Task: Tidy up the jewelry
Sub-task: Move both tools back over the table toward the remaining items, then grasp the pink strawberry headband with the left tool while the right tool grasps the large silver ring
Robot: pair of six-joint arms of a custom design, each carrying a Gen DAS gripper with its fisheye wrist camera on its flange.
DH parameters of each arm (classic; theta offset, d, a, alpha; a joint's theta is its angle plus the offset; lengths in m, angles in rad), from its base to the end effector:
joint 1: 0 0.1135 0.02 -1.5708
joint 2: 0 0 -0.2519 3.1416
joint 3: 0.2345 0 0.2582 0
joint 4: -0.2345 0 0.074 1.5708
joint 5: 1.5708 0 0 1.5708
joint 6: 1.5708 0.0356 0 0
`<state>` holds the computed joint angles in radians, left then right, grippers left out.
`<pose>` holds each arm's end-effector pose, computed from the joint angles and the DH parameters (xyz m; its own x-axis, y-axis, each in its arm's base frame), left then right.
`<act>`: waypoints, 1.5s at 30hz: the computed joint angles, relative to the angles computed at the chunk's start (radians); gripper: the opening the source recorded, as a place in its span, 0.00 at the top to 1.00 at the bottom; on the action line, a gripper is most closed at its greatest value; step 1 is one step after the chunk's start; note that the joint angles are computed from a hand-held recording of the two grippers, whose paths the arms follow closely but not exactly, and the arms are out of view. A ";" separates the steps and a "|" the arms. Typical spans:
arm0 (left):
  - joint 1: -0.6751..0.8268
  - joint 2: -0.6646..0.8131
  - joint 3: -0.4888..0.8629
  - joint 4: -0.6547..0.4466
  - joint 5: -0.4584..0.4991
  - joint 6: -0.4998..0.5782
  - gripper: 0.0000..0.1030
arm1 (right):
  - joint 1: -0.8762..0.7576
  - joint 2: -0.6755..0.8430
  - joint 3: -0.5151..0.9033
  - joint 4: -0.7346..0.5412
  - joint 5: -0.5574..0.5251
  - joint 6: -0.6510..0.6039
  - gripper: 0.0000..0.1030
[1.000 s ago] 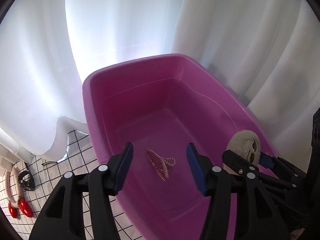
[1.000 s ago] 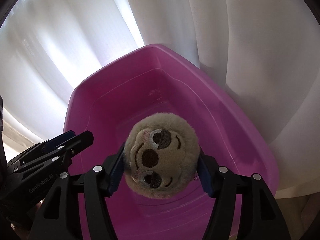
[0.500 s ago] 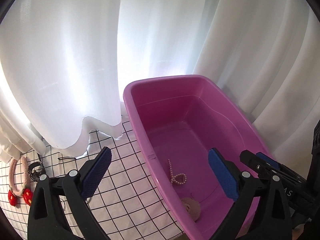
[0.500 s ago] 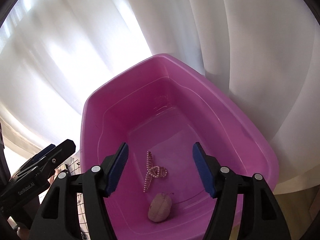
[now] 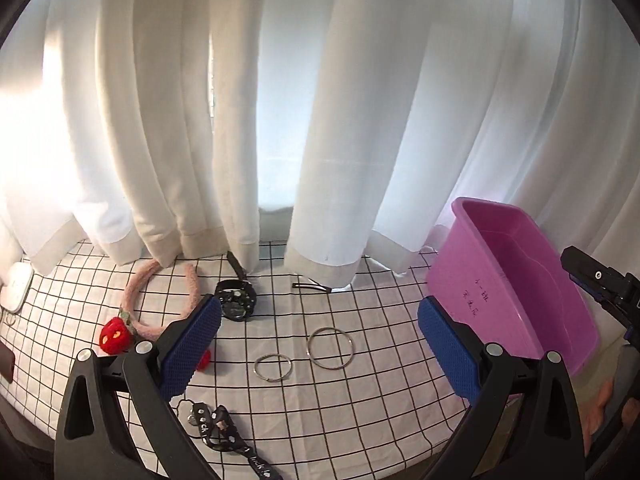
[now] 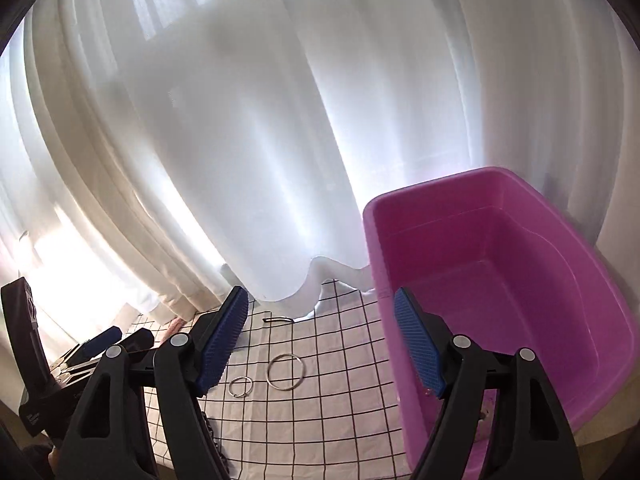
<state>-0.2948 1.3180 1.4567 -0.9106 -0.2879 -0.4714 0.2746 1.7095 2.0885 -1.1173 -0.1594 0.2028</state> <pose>0.2660 -0.0702 0.3761 -0.6327 -0.2629 -0.7284 -0.2283 0.9621 -0.1490 0.3321 0.0994 0.4382 -0.7112 0.0062 -0.7029 -0.2424 0.9364 0.2536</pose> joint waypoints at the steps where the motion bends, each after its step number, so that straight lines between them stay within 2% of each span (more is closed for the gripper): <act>1: 0.050 -0.040 -0.044 -0.004 0.007 0.005 0.06 | 0.028 0.016 0.005 0.004 0.005 0.005 0.30; 6: 0.359 -0.155 -0.235 0.010 0.118 0.087 0.06 | 0.136 0.110 -0.006 0.030 0.026 0.053 0.30; 9: 0.530 -0.176 -0.333 0.073 0.201 0.169 0.06 | 0.171 0.173 -0.027 0.033 0.056 0.075 0.30; 15: 0.732 -0.069 -0.445 0.226 0.311 0.302 0.06 | 0.243 0.269 -0.112 0.050 0.135 0.120 0.30; 20: 0.792 0.051 -0.453 0.318 0.315 0.364 0.06 | 0.273 0.301 -0.174 0.080 0.156 0.152 0.30; 26: 0.829 0.219 -0.344 0.394 0.320 0.387 0.06 | 0.304 0.346 -0.178 0.105 0.193 0.167 0.30; 33: 0.805 0.437 -0.195 0.405 0.292 0.414 0.06 | 0.313 0.423 -0.145 0.130 0.231 0.205 0.30; 42: 0.789 0.540 -0.143 0.414 0.295 0.453 0.06 | 0.307 0.530 -0.090 0.106 0.301 0.198 0.30; 45: 0.788 0.566 -0.118 0.405 0.296 0.461 0.06 | 0.294 0.538 -0.098 0.120 0.263 0.201 0.30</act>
